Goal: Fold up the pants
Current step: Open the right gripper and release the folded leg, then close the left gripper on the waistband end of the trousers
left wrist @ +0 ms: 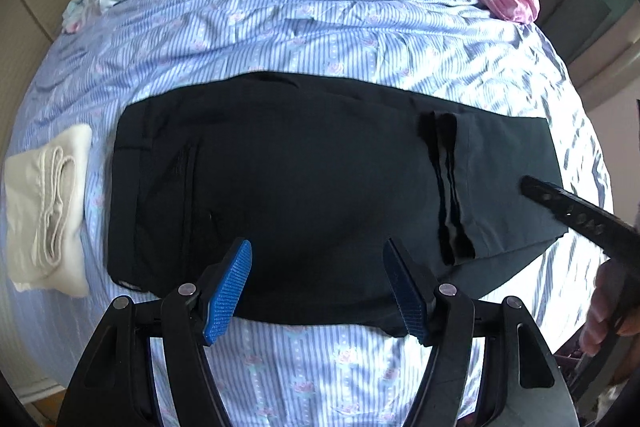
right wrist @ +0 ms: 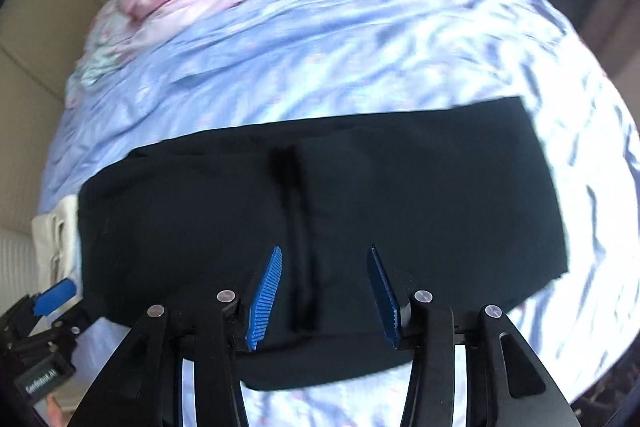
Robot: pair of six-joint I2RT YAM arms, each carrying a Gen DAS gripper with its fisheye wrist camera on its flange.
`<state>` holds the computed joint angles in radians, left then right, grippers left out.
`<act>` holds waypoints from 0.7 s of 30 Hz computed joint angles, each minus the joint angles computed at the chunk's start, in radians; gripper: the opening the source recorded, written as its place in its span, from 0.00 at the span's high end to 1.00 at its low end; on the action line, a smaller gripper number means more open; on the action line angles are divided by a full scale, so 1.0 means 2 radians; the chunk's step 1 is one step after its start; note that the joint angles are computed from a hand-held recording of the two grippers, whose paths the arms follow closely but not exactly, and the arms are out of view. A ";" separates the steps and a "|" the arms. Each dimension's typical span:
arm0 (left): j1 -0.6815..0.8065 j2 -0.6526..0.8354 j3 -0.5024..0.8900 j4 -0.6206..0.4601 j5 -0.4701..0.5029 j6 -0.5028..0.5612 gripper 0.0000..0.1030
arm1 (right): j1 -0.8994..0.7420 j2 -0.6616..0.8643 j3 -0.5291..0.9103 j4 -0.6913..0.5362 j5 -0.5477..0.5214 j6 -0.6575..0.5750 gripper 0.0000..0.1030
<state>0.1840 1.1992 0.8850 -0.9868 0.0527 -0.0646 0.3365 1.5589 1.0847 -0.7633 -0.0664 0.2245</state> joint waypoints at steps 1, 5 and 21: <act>-0.001 -0.008 -0.007 -0.001 0.002 -0.003 0.35 | -0.004 -0.005 -0.003 -0.006 0.004 -0.005 0.55; 0.003 -0.043 -0.039 -0.008 0.013 -0.009 0.35 | -0.003 -0.025 -0.013 -0.030 0.014 0.007 0.55; 0.410 0.084 0.041 0.022 0.142 0.381 0.21 | 0.270 0.088 0.132 -0.061 0.031 0.085 0.46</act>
<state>1.0035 1.3673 0.9678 -0.9437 0.3369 0.6982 0.8766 1.7342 1.3494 -0.8851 -0.0052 0.3952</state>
